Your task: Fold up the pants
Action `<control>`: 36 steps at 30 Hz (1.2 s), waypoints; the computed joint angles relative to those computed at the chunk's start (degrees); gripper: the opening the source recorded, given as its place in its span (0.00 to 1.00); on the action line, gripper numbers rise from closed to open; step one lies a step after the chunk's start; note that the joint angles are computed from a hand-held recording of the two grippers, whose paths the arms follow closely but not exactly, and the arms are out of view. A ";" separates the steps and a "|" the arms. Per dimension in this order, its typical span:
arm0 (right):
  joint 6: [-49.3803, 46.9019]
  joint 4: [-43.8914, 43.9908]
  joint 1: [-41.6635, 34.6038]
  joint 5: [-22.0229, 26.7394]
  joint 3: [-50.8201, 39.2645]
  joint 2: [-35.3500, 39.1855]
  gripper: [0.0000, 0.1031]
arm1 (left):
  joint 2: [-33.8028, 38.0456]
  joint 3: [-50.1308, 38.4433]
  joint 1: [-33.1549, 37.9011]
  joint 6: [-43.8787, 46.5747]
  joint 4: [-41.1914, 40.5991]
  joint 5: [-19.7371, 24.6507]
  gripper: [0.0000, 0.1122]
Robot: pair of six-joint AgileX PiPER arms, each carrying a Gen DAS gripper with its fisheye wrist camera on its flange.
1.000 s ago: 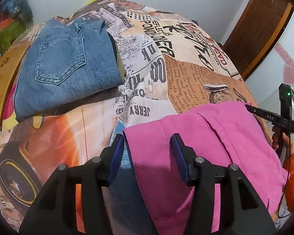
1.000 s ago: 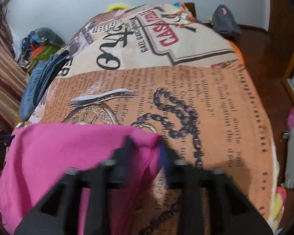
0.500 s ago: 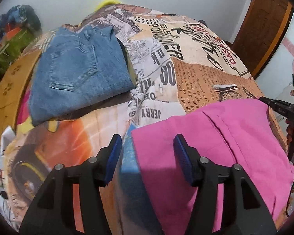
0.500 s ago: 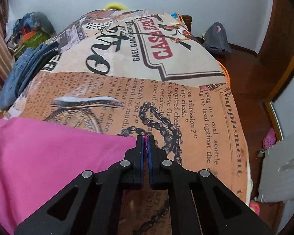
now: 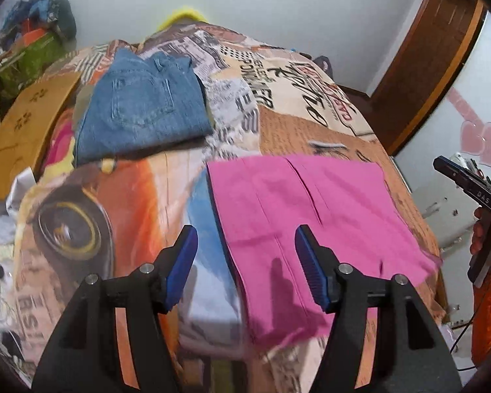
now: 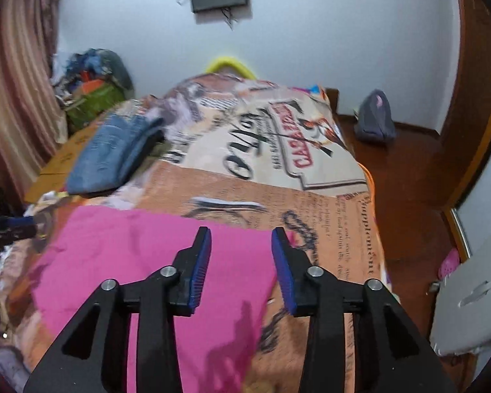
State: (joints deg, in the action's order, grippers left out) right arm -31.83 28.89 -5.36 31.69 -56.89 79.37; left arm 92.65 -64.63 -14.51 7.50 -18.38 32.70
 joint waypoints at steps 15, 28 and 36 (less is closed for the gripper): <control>2.39 3.20 11.63 -6.58 15.44 -3.85 0.43 | 2.57 9.05 0.99 12.61 -21.10 0.06 0.60; -2.13 8.16 9.37 -5.87 18.54 -2.56 0.47 | 5.80 3.08 -2.75 7.91 -14.68 -1.44 0.35; 3.22 4.48 10.65 -4.22 14.71 -4.54 0.47 | -0.92 4.81 -6.99 -1.53 -0.31 -5.73 0.19</control>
